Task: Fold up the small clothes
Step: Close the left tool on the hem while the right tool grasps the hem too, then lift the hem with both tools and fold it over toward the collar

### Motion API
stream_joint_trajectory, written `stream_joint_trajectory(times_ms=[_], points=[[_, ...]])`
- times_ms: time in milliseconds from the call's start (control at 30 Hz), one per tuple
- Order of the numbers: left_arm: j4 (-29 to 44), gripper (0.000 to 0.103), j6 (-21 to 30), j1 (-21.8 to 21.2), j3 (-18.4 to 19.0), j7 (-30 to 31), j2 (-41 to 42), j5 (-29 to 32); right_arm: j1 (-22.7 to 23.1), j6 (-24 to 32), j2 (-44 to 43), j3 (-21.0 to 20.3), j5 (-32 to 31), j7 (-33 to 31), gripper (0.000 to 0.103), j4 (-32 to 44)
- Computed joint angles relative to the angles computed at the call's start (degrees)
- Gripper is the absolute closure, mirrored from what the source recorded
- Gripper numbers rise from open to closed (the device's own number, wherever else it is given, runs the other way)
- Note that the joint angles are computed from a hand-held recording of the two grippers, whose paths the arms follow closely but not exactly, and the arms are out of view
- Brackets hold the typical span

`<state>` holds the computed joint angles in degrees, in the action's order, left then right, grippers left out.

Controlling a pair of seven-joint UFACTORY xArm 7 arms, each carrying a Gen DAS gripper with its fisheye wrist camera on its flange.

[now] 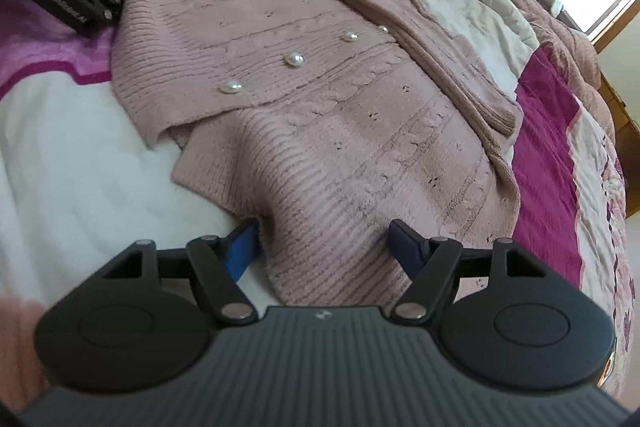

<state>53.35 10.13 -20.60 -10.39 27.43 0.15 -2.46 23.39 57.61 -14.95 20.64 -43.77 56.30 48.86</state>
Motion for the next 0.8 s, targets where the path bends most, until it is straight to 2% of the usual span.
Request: stream_joint_trajectory(times_ms=[100,133,200,300,333,433,567,800], points=[[-0.17,0.036,-0.69,-0.03,0.0,-0.68,-0.02,-0.41,-0.02,-0.63,-0.62,0.49,-1.08,2.46,0.044,-0.71],[-0.44,0.043,-0.98,-0.09,-0.05,-0.49,-0.22,-0.83,-0.07,-0.67,-0.84,0.73,-1.63,3.29,0.047,-0.88],[-0.92,0.053,-1.87,-0.18,-0.06,-0.2,-0.6,-1.24,-0.3,-0.18,-1.11,1.25,-3.03,5.11,0.063,-1.02],[-1.11,0.071,-2.27,-0.74,-0.02,3.14,-1.24,-5.95,-0.72,0.49,-1.81,1.65,-4.76,8.33,0.081,-1.26],[-0.84,0.078,-1.93,-1.05,0.08,4.97,-1.39,-8.75,-0.85,0.68,-2.08,1.76,-5.26,9.33,0.083,-1.33],[-0.57,0.088,-1.99,-1.85,0.3,8.29,-2.11,-14.19,-1.16,0.95,-3.02,2.21,-6.77,11.88,0.088,-1.47],[-0.42,0.089,-3.2,-3.23,0.69,12.05,-3.06,-18.94,-1.76,1.09,-4.09,2.53,-8.61,14.22,0.089,-1.53],[1.23,0.091,-4.25,-4.62,1.15,12.35,-3.46,-22.34,-3.02,1.44,-5.02,3.03,-11.15,17.54,0.089,-1.23]])
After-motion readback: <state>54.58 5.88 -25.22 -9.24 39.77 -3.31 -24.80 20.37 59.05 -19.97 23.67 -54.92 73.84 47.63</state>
